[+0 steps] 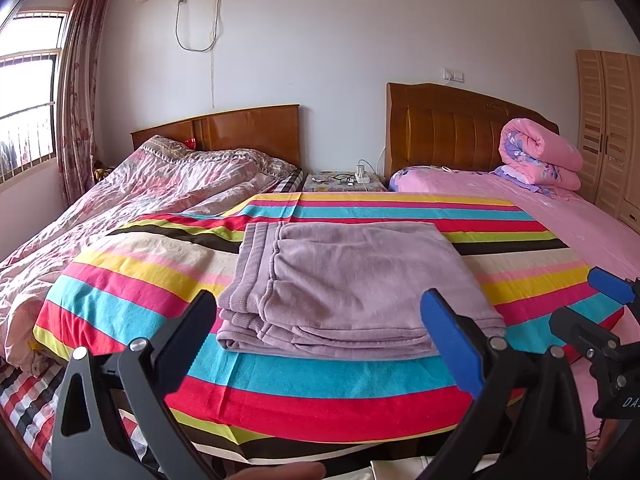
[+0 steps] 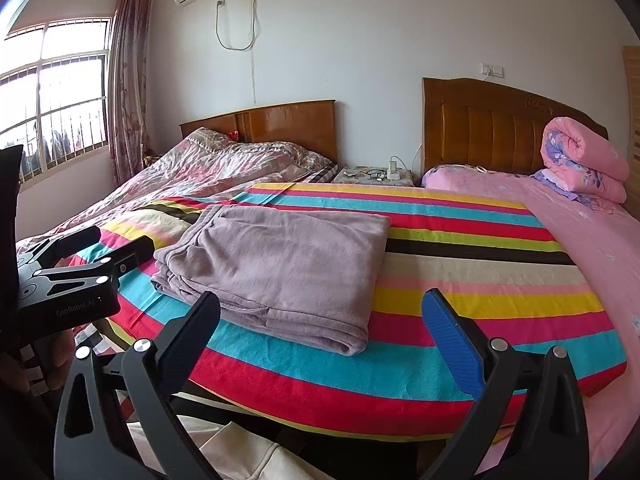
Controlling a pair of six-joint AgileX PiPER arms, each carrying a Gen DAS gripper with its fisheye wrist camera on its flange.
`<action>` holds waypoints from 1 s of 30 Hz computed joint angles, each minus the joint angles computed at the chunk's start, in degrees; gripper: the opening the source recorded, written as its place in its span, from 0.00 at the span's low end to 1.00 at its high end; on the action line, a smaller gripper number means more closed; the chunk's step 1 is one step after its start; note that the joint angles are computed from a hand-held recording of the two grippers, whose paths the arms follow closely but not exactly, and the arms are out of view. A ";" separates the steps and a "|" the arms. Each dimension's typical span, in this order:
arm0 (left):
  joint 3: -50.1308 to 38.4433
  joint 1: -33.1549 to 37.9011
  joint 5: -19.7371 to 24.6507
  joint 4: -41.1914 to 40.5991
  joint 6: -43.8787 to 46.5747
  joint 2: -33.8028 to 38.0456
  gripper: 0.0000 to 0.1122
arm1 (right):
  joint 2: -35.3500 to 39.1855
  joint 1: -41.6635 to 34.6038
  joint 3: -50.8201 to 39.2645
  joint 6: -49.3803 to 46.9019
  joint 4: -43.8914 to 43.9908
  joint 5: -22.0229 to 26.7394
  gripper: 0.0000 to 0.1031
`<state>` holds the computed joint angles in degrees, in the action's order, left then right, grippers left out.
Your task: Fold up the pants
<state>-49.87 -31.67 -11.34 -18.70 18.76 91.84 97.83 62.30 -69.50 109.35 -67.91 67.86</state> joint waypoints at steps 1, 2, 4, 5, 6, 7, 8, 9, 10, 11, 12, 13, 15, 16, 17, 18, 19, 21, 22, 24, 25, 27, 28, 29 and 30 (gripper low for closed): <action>0.03 -0.03 -0.06 -0.02 -0.03 0.02 0.90 | 0.06 -0.01 -0.05 -0.01 0.04 -0.06 0.95; -0.03 0.07 0.07 0.31 -0.17 0.00 0.90 | 0.10 0.01 -0.12 -0.01 0.09 -0.07 0.95; -0.02 0.07 0.07 0.31 -0.17 0.00 0.90 | -0.26 -0.45 0.62 0.04 -0.19 -0.88 0.95; 0.01 0.03 0.00 0.19 -0.06 -0.04 0.90 | -0.20 -0.42 0.55 0.03 -0.16 -0.82 0.95; 0.00 0.01 -0.02 0.02 0.09 -0.03 0.90 | -0.16 -0.41 0.48 0.06 -0.13 -0.78 0.95; 0.22 -0.13 -0.19 -0.62 0.61 -0.20 0.90 | -0.13 -0.39 0.44 0.08 -0.11 -0.74 0.95; 0.32 -0.21 -0.31 -0.98 0.90 -0.25 0.90 | -0.16 -0.40 0.47 0.10 -0.14 -0.76 0.95; 0.39 -0.32 -0.47 -1.66 1.49 -0.27 0.90 | -0.16 -0.42 0.51 0.15 -0.16 -0.80 0.95; 0.43 -0.34 -0.56 -1.78 1.60 -0.28 0.90 | -0.24 -0.45 0.59 0.11 -0.17 -0.85 0.95; 0.37 -0.38 -0.51 -2.30 2.09 -0.28 0.90 | -0.30 -0.48 0.65 0.10 -0.17 -0.90 0.95; 0.37 -0.36 -0.49 -2.18 1.96 -0.30 0.90 | -0.31 -0.50 0.66 0.07 -0.15 -0.92 0.95; 0.45 -0.45 -0.62 -2.67 2.34 -0.33 0.90 | -0.34 -0.50 0.71 0.09 -0.19 -0.93 0.95; 0.48 -0.42 -0.66 -2.76 2.48 -0.33 0.90 | -0.35 -0.52 0.73 0.06 -0.19 -0.96 0.95; 0.47 -0.56 -0.67 -3.86 3.48 -0.39 0.90 | -0.35 -0.52 0.73 0.06 -0.19 -0.96 0.95; 0.51 -0.58 -0.71 -3.81 3.40 -0.40 0.90 | -0.33 -0.49 0.68 0.05 -0.16 -0.94 0.95; 0.51 -0.71 -0.69 -4.64 4.15 -0.46 0.90 | -0.31 -0.48 0.63 0.02 -0.15 -0.90 0.95; 0.52 -0.78 -0.73 -5.24 4.72 -0.47 0.90 | -0.29 -0.46 0.59 0.01 -0.13 -0.88 0.95; 0.59 -0.83 -0.79 -5.56 4.94 -0.58 0.90 | -0.15 -0.41 0.48 0.06 -0.12 -0.85 0.95; 0.59 -0.83 -0.79 -5.56 4.94 -0.58 0.90 | -0.20 -0.41 0.45 0.01 -0.09 -0.79 0.95; 0.57 -0.78 -0.74 -5.80 5.17 -0.57 0.90 | -0.12 -0.40 0.35 -0.04 0.00 -0.84 0.95; 0.63 -0.86 -0.74 -6.49 5.73 -0.69 0.90 | -0.32 -0.60 0.75 -0.01 -0.12 -1.24 0.95; 0.65 -0.91 -0.59 -6.62 5.55 -0.81 0.90 | -0.34 -0.72 1.15 0.29 -0.28 -1.74 0.95; 0.67 -0.84 -0.49 -5.99 4.82 -0.85 0.90 | -0.36 -0.74 1.30 0.40 -0.32 -1.91 0.95; 0.83 -0.81 -0.63 -5.44 3.98 -0.95 0.90 | -0.21 -0.66 1.22 0.56 -0.30 -1.93 0.95; 1.18 -0.90 -1.23 -5.82 3.81 -1.03 0.90 | -0.26 -0.68 1.41 0.72 -0.34 -2.11 0.95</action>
<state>-48.69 -32.57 -12.57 -24.52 22.57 90.81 97.56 61.62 -68.09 110.08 -68.26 65.75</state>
